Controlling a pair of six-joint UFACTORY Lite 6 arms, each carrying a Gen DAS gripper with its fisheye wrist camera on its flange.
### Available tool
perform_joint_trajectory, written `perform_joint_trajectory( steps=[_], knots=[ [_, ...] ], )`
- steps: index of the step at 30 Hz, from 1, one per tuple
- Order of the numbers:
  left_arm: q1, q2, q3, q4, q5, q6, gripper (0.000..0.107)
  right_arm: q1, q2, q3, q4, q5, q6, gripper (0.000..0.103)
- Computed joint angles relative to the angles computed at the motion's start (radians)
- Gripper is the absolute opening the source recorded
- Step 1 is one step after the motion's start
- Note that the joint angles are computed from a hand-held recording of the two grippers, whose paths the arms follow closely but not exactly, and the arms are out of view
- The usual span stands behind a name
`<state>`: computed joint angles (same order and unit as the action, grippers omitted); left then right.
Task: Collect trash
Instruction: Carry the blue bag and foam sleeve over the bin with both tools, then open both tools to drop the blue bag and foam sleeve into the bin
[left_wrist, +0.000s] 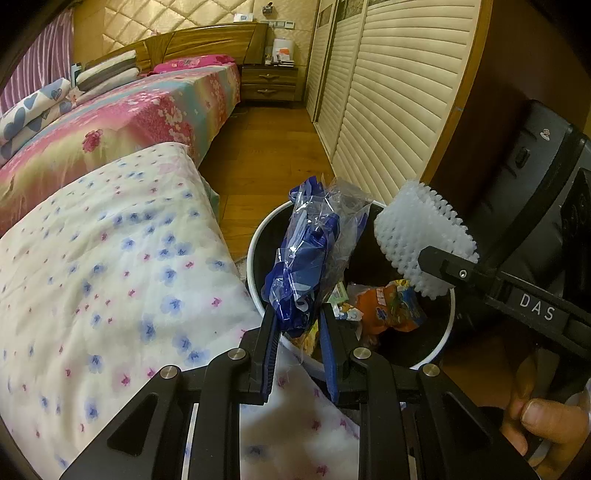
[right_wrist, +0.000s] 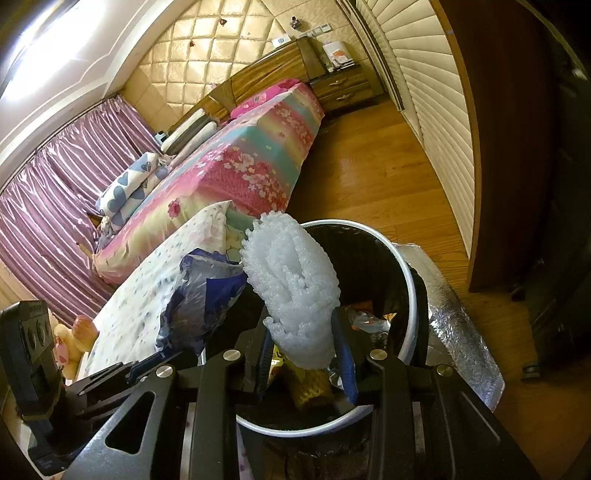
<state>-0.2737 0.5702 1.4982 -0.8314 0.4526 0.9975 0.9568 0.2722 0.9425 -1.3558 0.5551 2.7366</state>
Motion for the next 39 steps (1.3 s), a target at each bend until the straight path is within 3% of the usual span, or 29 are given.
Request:
perform_joint_trajectory(
  steps=[27,32,39],
  knots=[
    [-0.019,0.045,0.076,0.084,0.028,-0.116,0.025,-0.049,0.025,0.004,-0.027,-0.053,0.006,0.034],
    [-0.009,0.03,0.059,0.061,0.024,-0.093,0.034,-0.046,0.009,-0.01,-0.035,-0.039,0.023,0.054],
    [0.053,-0.085,-0.088,-0.121,0.018,0.102,0.044,0.003,-0.017,-0.008,0.008,0.02,0.012,0.062]
  ],
)
